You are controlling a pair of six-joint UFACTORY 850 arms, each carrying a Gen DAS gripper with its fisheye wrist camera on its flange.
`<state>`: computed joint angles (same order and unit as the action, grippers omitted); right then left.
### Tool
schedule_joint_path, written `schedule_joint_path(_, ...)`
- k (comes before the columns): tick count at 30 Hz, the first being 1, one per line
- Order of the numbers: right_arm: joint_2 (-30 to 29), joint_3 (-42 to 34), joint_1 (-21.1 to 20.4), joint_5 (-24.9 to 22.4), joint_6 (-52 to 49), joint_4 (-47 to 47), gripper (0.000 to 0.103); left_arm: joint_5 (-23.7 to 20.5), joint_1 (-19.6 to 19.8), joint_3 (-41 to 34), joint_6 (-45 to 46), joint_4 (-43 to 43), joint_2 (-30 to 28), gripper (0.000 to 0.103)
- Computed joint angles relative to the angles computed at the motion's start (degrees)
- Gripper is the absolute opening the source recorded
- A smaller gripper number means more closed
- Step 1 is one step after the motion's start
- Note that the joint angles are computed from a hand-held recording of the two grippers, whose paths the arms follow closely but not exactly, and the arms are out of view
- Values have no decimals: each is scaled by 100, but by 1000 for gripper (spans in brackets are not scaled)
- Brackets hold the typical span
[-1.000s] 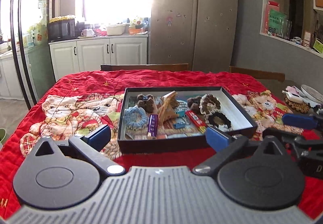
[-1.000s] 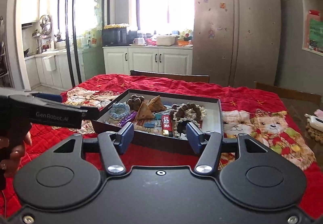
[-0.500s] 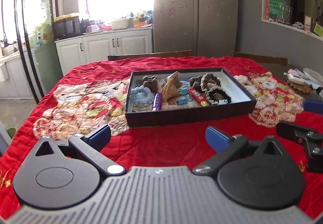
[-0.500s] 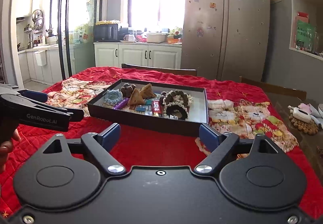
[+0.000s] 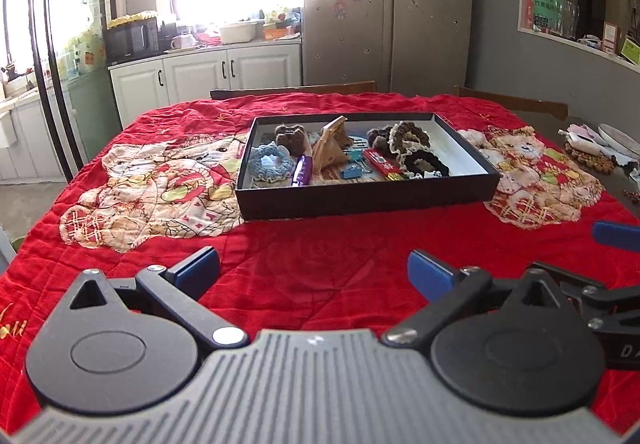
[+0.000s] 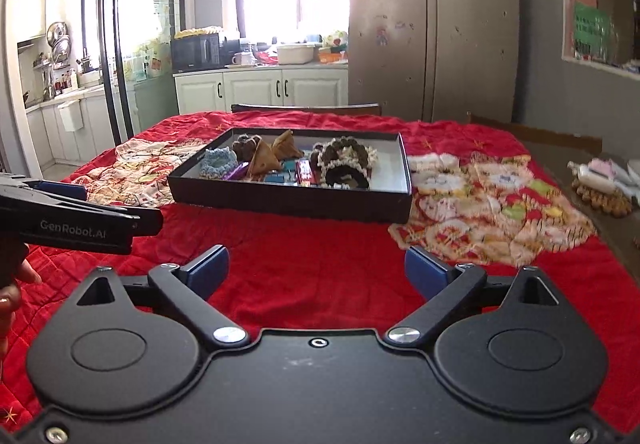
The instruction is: Organize objects
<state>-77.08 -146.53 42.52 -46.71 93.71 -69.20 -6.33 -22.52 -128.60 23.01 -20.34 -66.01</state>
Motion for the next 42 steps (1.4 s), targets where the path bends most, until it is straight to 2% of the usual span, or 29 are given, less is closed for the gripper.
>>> schedule_joint_path(4,12,81,-8,33,166,-8,95,0,-24,60,-304,273,14,103)
schedule_joint_path(7,-35,9,-10,20,167,21,95,-98,-27,12,-16,-45,-23,103)
schedule_joint_path(11,-102,-109,-10,-15,127,107,96,-110,-48,-10,-539,471,-58,103)
schedule_joint_path(21,-277,-424,-7,-113,-64,251,97,-201,-52,-60,-312,168,-110,103)
schedule_joint_path(25,-285,-433,-5,-111,-78,261,97,-259,-66,-121,-625,508,-146,103)
schedule_joint_path(33,-313,-480,-4,-117,-128,301,97,-503,-37,-257,-157,-87,-221,103)
schedule_joint_path(37,-307,-469,-6,-104,-154,316,97,-444,-47,-246,-598,337,-219,103)
schedule_joint_path(42,-286,-432,-5,-82,-145,314,98,-436,-51,-218,-646,393,-197,103)
